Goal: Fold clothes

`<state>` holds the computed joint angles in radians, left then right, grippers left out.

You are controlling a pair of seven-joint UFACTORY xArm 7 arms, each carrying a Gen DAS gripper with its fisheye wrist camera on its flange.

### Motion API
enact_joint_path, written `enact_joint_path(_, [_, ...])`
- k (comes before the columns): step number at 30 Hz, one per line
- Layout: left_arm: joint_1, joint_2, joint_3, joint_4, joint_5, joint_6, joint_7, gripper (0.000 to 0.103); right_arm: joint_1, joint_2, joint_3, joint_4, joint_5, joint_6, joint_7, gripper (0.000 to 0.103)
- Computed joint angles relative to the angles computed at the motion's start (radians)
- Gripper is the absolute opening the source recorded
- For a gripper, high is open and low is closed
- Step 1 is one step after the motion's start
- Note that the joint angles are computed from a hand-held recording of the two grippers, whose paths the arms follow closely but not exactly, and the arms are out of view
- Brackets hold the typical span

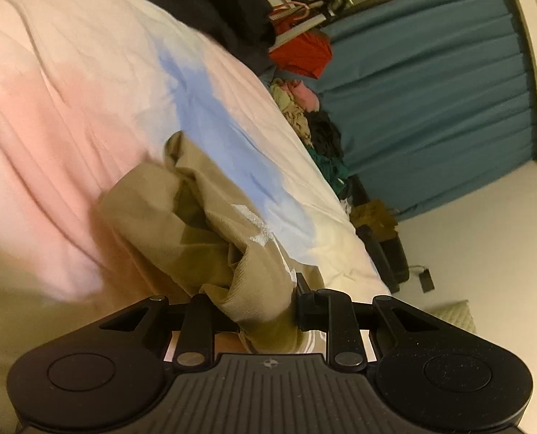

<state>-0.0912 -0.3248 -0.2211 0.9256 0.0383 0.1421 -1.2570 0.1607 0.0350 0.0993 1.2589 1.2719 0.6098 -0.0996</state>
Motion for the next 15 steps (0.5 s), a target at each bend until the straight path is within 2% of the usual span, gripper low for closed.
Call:
enact_joint_path(4, [-0.083, -0.064, 0.039, 0.011, -0.071, 0.046, 0.049, 0.026, -0.016, -0.082, -0.030, -0.039, -0.021, 0.057, 0.021, 0.026])
enact_joint_path(8, [-0.081, -0.055, 0.001, 0.097, -0.042, 0.122, 0.078, 0.026, -0.037, -0.111, -0.075, -0.037, -0.057, 0.167, 0.057, 0.026])
enact_joint_path(12, [-0.077, -0.001, -0.033, 0.216, -0.004, 0.215, 0.066, 0.026, -0.063, -0.115, -0.106, -0.024, -0.066, 0.241, 0.088, 0.026])
enact_joint_path(15, [-0.135, 0.094, 0.009, 0.345, -0.067, 0.271, 0.114, 0.026, -0.085, -0.094, -0.119, 0.022, -0.050, 0.246, 0.091, 0.026])
